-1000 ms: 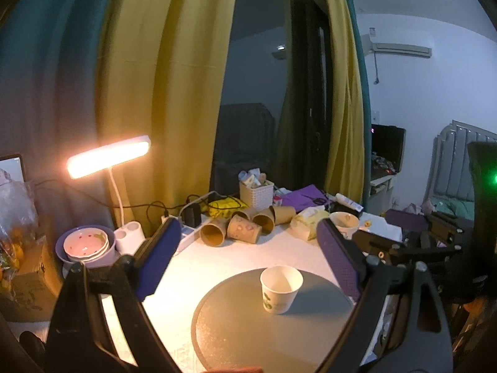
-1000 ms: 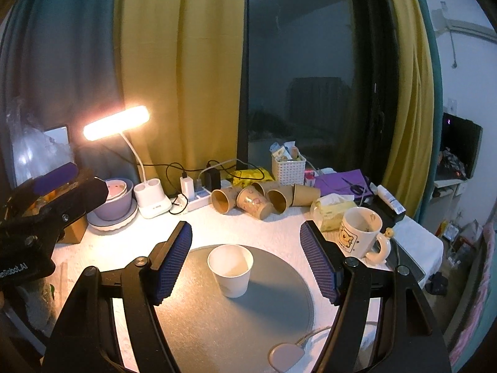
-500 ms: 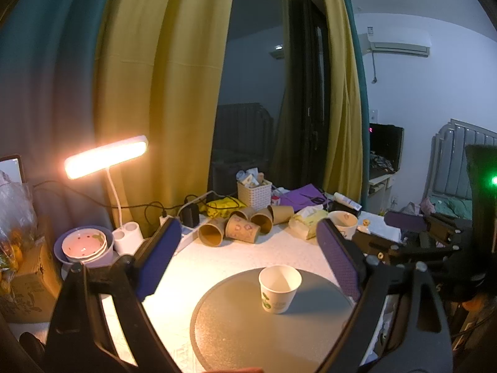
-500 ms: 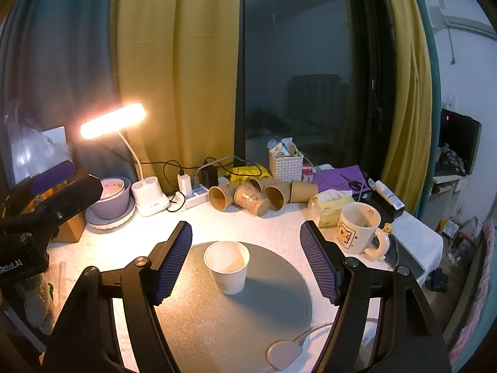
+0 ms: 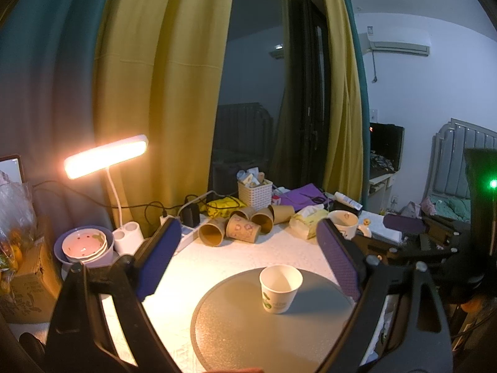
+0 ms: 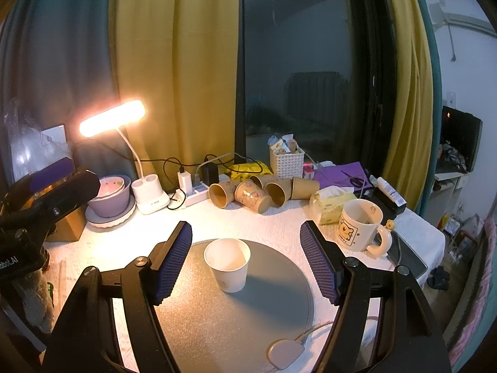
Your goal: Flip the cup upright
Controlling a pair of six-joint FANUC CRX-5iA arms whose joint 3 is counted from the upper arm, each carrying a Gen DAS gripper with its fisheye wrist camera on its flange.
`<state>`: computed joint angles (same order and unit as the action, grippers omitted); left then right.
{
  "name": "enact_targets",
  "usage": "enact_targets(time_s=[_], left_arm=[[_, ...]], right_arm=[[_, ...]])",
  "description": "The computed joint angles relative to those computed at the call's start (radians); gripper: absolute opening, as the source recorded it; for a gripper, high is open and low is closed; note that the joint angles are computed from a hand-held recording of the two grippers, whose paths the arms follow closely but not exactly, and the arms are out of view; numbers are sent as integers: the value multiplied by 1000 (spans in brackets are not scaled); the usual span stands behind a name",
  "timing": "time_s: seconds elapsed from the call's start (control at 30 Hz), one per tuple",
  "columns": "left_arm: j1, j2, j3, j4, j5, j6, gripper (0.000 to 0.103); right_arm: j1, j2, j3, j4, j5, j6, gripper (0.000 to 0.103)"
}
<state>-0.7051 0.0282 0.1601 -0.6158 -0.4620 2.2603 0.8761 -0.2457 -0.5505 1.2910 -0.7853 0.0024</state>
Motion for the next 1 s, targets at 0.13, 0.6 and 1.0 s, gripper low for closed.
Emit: enact_targets(time_s=[0.13,0.6,1.0], left_arm=[[-3,0,2,-9,-3,8,90],[3,4,1,6,1,-6,90],[2,6,2,5,1,-4,90]], right_arm=[[2,0,-3,1,-1,-4,75],[3,-6,-10,-3,2,-3,75],[11,-9,-16,-4,-5,-10,75]])
